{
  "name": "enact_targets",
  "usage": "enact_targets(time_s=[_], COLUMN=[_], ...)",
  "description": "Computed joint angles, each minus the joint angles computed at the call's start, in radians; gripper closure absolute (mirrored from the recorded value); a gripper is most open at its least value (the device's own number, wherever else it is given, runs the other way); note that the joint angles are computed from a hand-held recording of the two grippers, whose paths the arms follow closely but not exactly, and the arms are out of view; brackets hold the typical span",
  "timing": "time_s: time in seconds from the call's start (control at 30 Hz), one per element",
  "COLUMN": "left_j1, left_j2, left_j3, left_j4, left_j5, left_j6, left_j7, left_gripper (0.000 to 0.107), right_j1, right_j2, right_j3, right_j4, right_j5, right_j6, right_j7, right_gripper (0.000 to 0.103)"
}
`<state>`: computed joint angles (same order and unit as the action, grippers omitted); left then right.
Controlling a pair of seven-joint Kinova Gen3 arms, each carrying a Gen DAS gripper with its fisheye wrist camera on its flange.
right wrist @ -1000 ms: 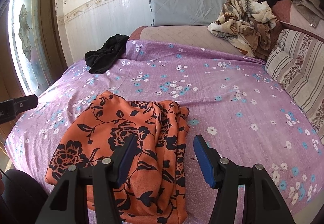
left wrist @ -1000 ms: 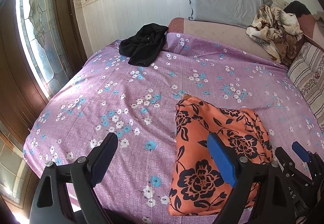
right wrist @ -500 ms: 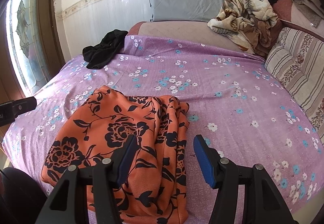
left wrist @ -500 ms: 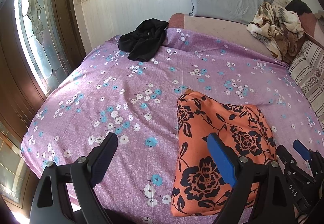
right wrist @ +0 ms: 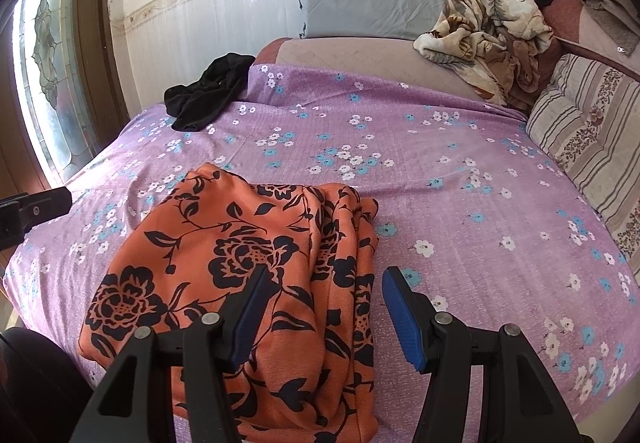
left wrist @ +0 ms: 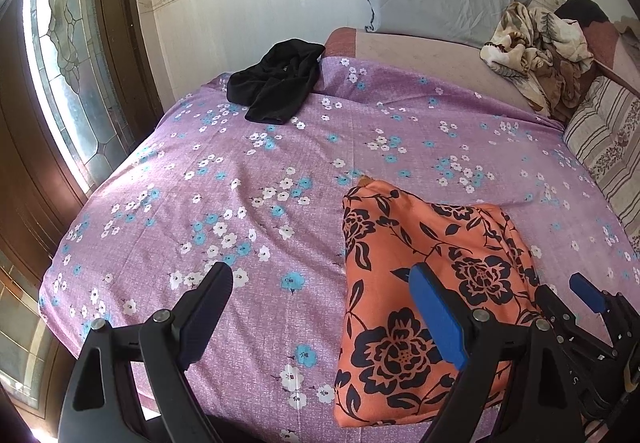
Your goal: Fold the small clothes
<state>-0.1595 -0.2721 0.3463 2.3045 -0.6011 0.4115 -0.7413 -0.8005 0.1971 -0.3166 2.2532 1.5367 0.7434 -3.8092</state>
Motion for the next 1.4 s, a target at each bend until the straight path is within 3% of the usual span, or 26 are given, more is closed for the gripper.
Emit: enact_targets(time_s=[1.4], left_j1=[-0.019], left_j2=[-0.013], left_j3=[0.003], left_j4=[0.008], left_j5=[0.063], left_j6=[-0.033], left_j7=[-0.073], left_gripper=[0.017], right_j1=[0.012], right_j2=[0.004], right_j3=[0.008], right_j4=[-0.002], right_j5=[-0.008], right_j6=[-0.02], right_j7=[0.0], right_gripper=[0.041])
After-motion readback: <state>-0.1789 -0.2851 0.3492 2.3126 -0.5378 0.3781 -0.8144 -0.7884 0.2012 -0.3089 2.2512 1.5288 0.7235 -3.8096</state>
